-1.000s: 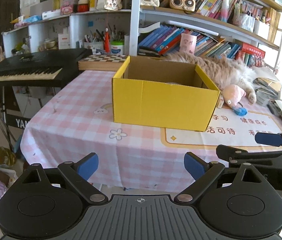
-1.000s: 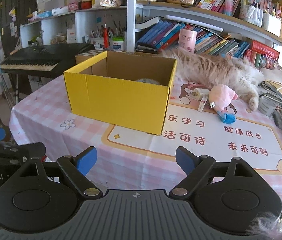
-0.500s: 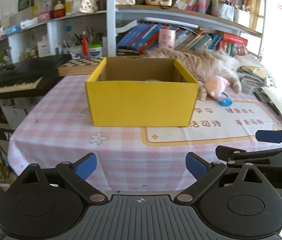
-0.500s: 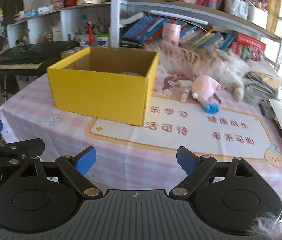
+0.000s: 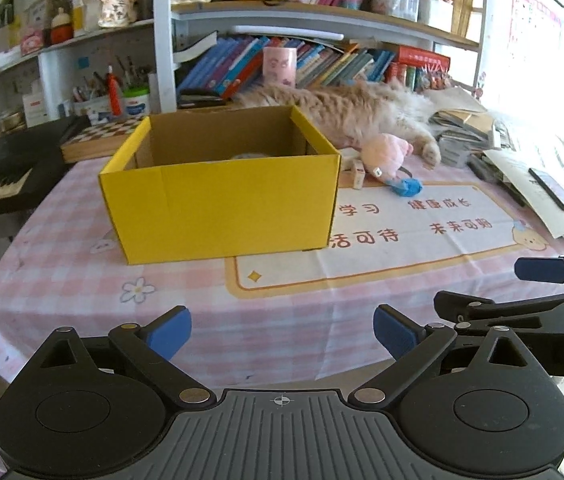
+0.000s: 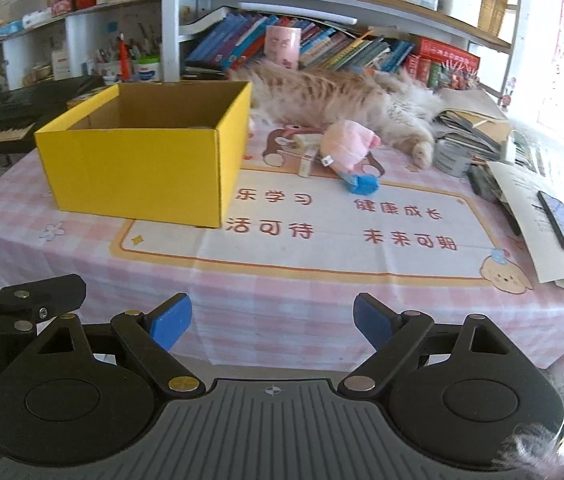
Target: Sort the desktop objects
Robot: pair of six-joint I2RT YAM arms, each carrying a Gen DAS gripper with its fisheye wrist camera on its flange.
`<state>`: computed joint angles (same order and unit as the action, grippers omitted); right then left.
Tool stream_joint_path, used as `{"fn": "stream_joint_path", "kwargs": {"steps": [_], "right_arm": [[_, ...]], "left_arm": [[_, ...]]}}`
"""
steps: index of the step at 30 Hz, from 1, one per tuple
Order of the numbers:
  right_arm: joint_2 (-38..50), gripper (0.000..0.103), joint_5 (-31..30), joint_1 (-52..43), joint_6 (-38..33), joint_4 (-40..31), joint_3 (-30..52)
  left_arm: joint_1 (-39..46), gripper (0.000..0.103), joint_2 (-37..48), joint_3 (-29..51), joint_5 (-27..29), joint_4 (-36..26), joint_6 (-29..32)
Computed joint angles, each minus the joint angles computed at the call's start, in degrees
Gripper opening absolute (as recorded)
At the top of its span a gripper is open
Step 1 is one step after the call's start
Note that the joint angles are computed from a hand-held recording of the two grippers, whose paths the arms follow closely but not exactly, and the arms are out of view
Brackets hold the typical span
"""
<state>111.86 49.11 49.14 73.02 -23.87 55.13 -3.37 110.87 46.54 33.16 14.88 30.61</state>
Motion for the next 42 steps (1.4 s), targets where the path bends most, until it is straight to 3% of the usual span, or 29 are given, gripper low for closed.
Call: {"fn": "stream_joint_path", "kwargs": {"steps": [12,25,32,37,42], "right_arm": [[-2.21,0.09,-0.04,-1.53,4.18,-4.85,-2.52],[-5.6,0.09,-1.26,-6.68,-3.72,1.34,-7.39],[-8.32,0.09,-1.84,-10.13,-3.96,3.16,-11.83],[-11.68,0.09,-3.16,-14.93,-10.17,9.25,-16.46],[-15.24,0.09,-5.3,-21.52,-21.27,18.4,-21.31]], "left_arm": [[-4.95,0.1,1.35,1.77,-1.07,-0.77,-0.56],[-9.95,0.1,4.22,6.02,-3.85,-1.28,-4.84],[-14.85,0.1,6.09,8.08,-5.43,-1.0,-5.15],[-18.57,0.1,7.02,9.65,-8.27,0.13,-8.09],[-22.34,0.1,8.59,12.07,-12.04,1.31,-12.37]]}}
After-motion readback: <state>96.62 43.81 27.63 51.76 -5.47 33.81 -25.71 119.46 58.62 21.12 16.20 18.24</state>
